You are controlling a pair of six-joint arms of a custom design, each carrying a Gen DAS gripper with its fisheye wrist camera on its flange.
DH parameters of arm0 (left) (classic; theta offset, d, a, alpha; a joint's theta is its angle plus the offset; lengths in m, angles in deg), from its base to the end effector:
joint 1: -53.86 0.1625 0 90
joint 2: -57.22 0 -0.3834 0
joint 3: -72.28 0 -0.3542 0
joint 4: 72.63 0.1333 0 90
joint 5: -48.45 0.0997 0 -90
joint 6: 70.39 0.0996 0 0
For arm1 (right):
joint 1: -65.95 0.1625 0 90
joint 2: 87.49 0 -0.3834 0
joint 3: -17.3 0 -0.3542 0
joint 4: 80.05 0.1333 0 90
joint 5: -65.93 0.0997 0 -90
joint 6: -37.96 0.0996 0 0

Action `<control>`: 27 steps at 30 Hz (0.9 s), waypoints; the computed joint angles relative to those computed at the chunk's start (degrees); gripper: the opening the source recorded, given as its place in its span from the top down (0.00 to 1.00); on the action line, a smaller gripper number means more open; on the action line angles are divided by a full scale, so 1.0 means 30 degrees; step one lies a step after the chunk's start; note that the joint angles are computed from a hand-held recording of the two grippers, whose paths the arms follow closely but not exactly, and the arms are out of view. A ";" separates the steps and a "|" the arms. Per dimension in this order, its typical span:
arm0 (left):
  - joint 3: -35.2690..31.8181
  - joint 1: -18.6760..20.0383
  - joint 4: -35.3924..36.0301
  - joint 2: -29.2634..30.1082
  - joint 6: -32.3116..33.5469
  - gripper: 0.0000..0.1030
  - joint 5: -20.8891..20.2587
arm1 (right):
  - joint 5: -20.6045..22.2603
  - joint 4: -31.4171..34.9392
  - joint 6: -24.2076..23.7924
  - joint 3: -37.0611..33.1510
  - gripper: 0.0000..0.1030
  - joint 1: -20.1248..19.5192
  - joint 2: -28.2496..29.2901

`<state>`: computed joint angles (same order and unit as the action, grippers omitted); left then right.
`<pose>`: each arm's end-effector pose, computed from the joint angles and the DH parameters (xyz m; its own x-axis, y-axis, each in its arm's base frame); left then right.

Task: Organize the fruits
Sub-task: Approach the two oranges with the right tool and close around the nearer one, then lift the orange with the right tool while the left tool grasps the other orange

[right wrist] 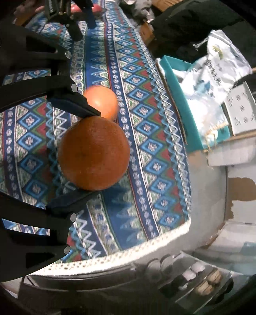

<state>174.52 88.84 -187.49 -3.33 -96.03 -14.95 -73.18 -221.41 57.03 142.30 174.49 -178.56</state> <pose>-0.3262 -0.4454 0.1467 -0.7057 0.4900 -0.5117 0.5312 0.8439 0.0756 0.1826 -0.3621 0.3158 -0.7537 0.3017 0.5838 -0.0604 0.8528 -0.5188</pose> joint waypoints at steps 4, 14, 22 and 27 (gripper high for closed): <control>-0.0209 -0.0399 -0.0387 0.0553 0.0295 0.21 -0.0291 | 0.0186 -0.0084 0.0239 0.0380 0.32 -0.0191 -0.0579; 0.0085 -0.0930 -0.1826 0.2030 0.0407 0.16 -0.2161 | 0.0192 0.0309 0.0801 0.1157 0.32 -0.0517 -0.1587; 0.1075 -0.1097 -0.2972 0.2357 0.1055 0.19 -0.2610 | 0.0531 0.0214 0.0781 0.1282 0.32 -0.0415 -0.1615; 0.1038 -0.0974 -0.3555 0.2810 0.1481 0.34 -0.3492 | 0.0600 0.0299 0.0835 0.1282 0.32 -0.0284 -0.1545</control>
